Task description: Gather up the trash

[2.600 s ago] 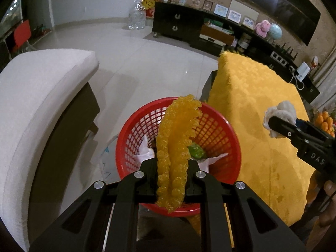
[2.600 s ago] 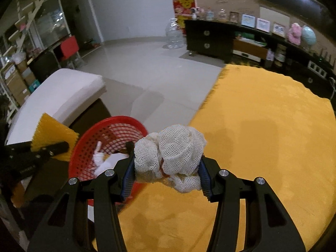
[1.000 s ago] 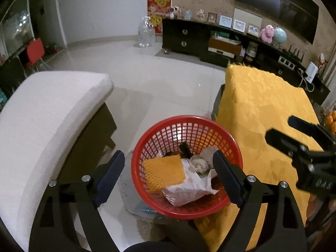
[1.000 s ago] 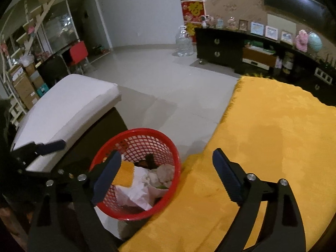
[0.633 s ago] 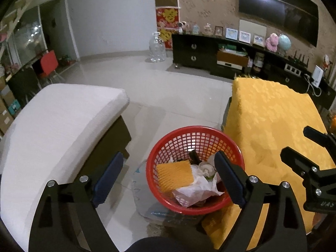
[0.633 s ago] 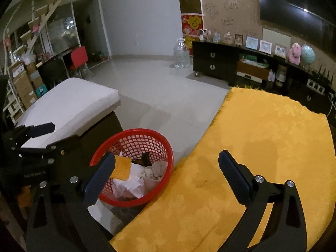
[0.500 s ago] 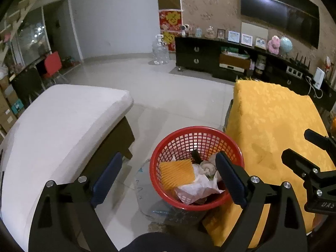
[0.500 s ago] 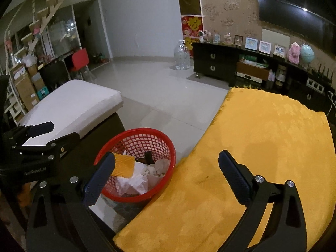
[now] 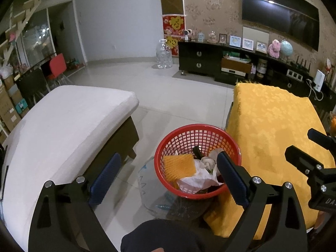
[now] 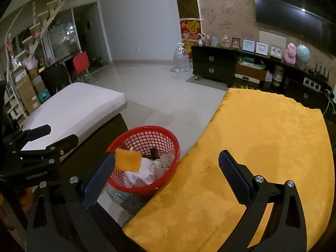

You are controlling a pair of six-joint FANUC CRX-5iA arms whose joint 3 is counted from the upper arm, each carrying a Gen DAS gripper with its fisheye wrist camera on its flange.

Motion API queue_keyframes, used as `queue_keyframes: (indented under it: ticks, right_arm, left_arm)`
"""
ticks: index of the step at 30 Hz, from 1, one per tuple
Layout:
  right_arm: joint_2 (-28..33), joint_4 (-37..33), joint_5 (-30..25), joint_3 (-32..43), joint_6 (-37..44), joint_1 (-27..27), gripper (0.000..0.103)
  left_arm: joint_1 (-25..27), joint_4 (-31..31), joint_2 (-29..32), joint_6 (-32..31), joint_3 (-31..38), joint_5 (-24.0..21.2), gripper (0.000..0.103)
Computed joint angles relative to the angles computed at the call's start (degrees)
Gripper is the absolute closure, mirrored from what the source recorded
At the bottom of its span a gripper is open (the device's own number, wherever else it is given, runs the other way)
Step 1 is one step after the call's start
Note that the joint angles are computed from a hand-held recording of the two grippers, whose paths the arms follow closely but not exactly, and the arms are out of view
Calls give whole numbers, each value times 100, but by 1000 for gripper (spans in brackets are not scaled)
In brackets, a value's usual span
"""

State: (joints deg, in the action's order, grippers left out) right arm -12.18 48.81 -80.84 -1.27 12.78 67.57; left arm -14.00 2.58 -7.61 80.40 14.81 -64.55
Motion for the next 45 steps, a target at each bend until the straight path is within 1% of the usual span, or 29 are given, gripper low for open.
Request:
queue_keyframes:
  ticks: [14,45]
  right_arm:
    - [18,142,-175,92,-94,184,7]
    - [-3,-1,-222,125,-100,203,7]
  left_arm:
    - [28,-3,-139,45,-119,34,13]
    - [59,35,-186,19,-100,22,13]
